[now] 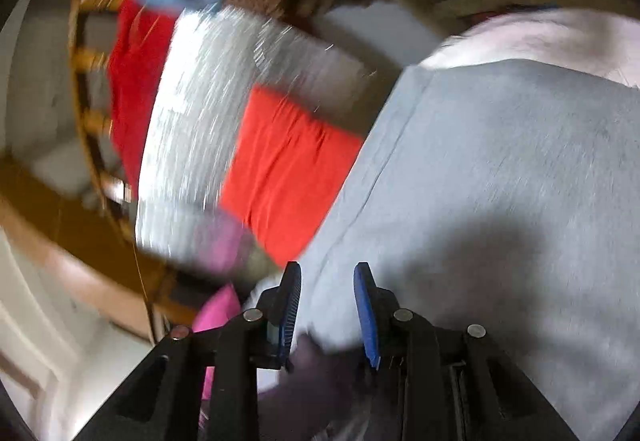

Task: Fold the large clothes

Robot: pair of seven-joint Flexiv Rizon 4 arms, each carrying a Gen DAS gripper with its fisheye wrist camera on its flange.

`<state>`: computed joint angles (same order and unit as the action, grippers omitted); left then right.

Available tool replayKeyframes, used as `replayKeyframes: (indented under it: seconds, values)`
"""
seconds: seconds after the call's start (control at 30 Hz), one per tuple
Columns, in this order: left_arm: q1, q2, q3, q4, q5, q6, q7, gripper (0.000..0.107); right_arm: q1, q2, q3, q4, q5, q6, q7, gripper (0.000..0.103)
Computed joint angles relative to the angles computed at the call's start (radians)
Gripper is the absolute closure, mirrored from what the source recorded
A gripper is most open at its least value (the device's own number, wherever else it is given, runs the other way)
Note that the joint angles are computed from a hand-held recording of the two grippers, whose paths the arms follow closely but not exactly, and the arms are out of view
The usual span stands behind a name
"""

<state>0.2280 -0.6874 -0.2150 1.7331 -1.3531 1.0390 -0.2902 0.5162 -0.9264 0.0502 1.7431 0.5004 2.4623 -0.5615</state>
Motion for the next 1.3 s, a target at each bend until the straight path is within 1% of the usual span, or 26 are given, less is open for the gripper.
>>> replayKeyframes:
  seconds: [0.03,0.1,0.17,0.2,0.23,0.27,0.3,0.33,0.37,0.43,0.47,0.57,0.63,0.7,0.8,0.87,0.9,0.93,0.97,1.0,1.07,1.1,1.13,1.17,1.23,1.3]
  values:
    - [-0.004,-0.010,0.001,-0.009,0.006,0.003,-0.009,0.088,-0.032,-0.015,0.020,-0.001,-0.035,0.025,0.036,0.073]
    - [-0.005,-0.040,-0.004,-0.040,0.024,-0.003,-0.039,0.085,-0.046,-0.025,0.024,0.006,-0.069,0.044,0.051,0.073]
    - [0.000,-0.085,0.015,-0.092,0.122,-0.064,-0.193,0.082,-0.027,-0.013,0.006,0.021,-0.071,0.009,0.018,0.072]
    - [0.014,-0.096,0.006,-0.104,0.134,-0.085,-0.234,0.081,-0.032,-0.007,0.011,0.033,-0.094,-0.016,0.019,0.072]
    - [0.030,-0.098,-0.011,-0.103,0.127,-0.096,-0.238,0.075,-0.051,-0.003,0.029,0.048,-0.137,-0.028,0.036,0.067]
    - [0.047,-0.094,-0.025,-0.098,0.119,-0.116,-0.231,0.064,-0.064,0.005,0.040,0.066,-0.167,-0.047,0.050,0.044]
    - [0.061,-0.087,-0.034,-0.090,0.114,-0.139,-0.224,0.056,-0.055,0.022,0.033,0.082,-0.161,-0.077,0.050,0.027]
    - [0.070,-0.077,-0.037,-0.081,0.104,-0.152,-0.215,0.040,-0.032,0.039,0.012,0.098,-0.132,-0.108,0.037,0.012]
    - [0.076,-0.057,-0.044,-0.061,0.070,-0.143,-0.187,0.027,0.020,0.058,-0.031,0.112,-0.070,-0.125,0.002,0.012]
    - [0.076,-0.008,-0.056,-0.014,-0.057,-0.094,-0.085,0.017,0.081,0.099,-0.090,0.145,-0.017,-0.178,-0.070,0.012]
    - [0.077,0.014,-0.051,0.003,-0.101,-0.100,-0.050,0.016,0.109,0.126,-0.115,0.165,0.006,-0.226,-0.099,0.012]
    - [0.062,0.068,0.009,0.052,-0.087,-0.133,-0.060,0.016,0.129,0.184,-0.134,0.210,-0.028,-0.341,-0.137,0.012]
    - [0.047,0.114,0.039,0.111,-0.125,-0.133,0.006,0.016,0.171,0.217,-0.176,0.245,-0.048,-0.414,-0.156,0.012]
    - [0.007,0.160,0.085,0.183,-0.137,-0.078,0.041,0.016,0.198,0.238,-0.199,0.278,-0.083,-0.477,-0.160,0.012]
    - [-0.043,0.182,0.129,0.260,-0.162,0.018,0.063,0.016,0.190,0.245,-0.185,0.305,-0.151,-0.524,-0.138,0.013]
    - [-0.066,0.173,0.139,0.281,-0.191,0.077,0.056,0.016,0.218,0.245,-0.212,0.309,-0.190,-0.581,-0.119,0.015]
    - [-0.070,0.155,0.144,0.286,-0.185,0.090,0.019,0.016,0.240,0.239,-0.236,0.309,-0.199,-0.591,-0.105,0.019]
    - [-0.064,0.140,0.147,0.287,-0.162,0.079,-0.010,0.016,0.271,0.228,-0.265,0.308,-0.207,-0.586,-0.095,0.037]
    - [-0.059,0.126,0.148,0.282,-0.140,0.063,-0.032,0.016,0.315,0.216,-0.322,0.324,-0.273,-0.568,-0.030,0.050]
    - [-0.057,0.119,0.131,0.278,-0.184,0.082,0.006,0.016,0.385,0.206,-0.402,0.340,-0.309,-0.569,0.023,0.068]
    - [-0.081,0.119,0.125,0.270,-0.264,0.130,0.079,0.016,0.524,0.207,-0.565,0.354,-0.349,-0.656,0.039,0.077]
    - [-0.094,0.117,0.129,0.265,-0.265,0.144,0.078,0.016,0.594,0.198,-0.646,0.358,-0.372,-0.698,0.050,0.078]
    - [-0.098,0.118,0.131,0.264,-0.267,0.141,0.078,0.016,0.664,0.177,-0.715,0.350,-0.332,-0.739,0.038,0.079]
    - [-0.103,0.117,0.132,0.263,-0.271,0.143,0.081,0.016,0.707,0.155,-0.750,0.336,-0.262,-0.765,0.012,0.079]
    - [-0.119,0.115,0.138,0.264,-0.285,0.164,0.102,0.016,0.734,0.116,-0.783,0.344,-0.265,-0.761,0.058,0.079]
    - [-0.141,0.109,0.143,0.260,-0.285,0.197,0.122,0.016,0.695,0.091,-0.745,0.341,-0.274,-0.732,0.091,0.079]
